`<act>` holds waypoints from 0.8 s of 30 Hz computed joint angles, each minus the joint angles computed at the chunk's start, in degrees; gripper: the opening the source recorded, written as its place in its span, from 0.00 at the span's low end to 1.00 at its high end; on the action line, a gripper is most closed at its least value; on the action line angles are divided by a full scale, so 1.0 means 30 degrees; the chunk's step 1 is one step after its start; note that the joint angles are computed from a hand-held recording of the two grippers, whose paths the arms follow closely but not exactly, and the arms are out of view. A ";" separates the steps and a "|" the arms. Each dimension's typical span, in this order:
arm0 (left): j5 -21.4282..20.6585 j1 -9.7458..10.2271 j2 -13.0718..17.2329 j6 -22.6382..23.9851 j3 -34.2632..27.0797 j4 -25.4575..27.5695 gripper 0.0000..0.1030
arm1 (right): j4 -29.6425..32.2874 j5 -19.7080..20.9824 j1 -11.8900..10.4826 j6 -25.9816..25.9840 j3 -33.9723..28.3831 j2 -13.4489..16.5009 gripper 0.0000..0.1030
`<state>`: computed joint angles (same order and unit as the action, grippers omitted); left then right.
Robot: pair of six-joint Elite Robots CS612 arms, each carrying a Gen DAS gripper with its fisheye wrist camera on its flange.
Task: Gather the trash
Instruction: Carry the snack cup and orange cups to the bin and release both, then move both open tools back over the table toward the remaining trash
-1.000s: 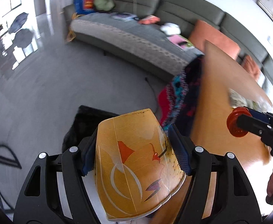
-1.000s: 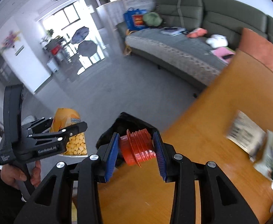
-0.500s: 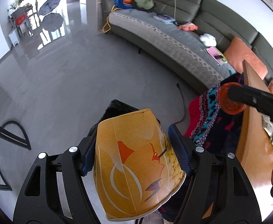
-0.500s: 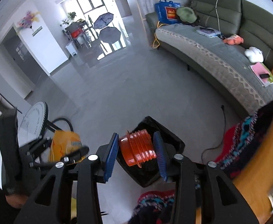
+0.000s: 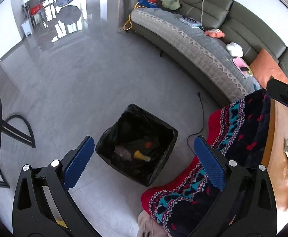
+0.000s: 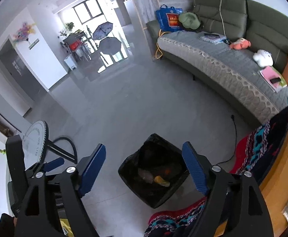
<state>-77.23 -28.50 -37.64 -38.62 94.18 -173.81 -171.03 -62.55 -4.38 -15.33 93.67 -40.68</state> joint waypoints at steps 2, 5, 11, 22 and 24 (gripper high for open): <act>-0.0183 -0.0055 -0.0016 0.0242 -0.0021 -0.0146 0.95 | -0.0393 0.0138 -0.0127 0.0106 0.0323 -0.0179 0.80; -0.0382 -0.0212 -0.0057 0.0731 -0.0105 -0.0351 0.95 | -0.2570 -0.0044 -0.0419 0.1192 0.1204 -0.0502 0.80; -0.0639 -0.0755 -0.0070 0.2423 -0.0536 -0.0727 0.95 | -0.6439 -0.0080 -0.1317 0.3485 0.2651 -0.1097 0.88; -0.1636 -0.2170 0.0301 0.5415 -0.2163 -0.0787 0.95 | -0.8756 -0.1989 -0.3714 0.4635 0.5154 -0.2595 0.92; -0.1871 -0.2427 0.0358 0.5889 -0.2404 -0.0753 0.95 | -0.8960 -0.2439 -0.4180 0.4404 0.5631 -0.2834 0.92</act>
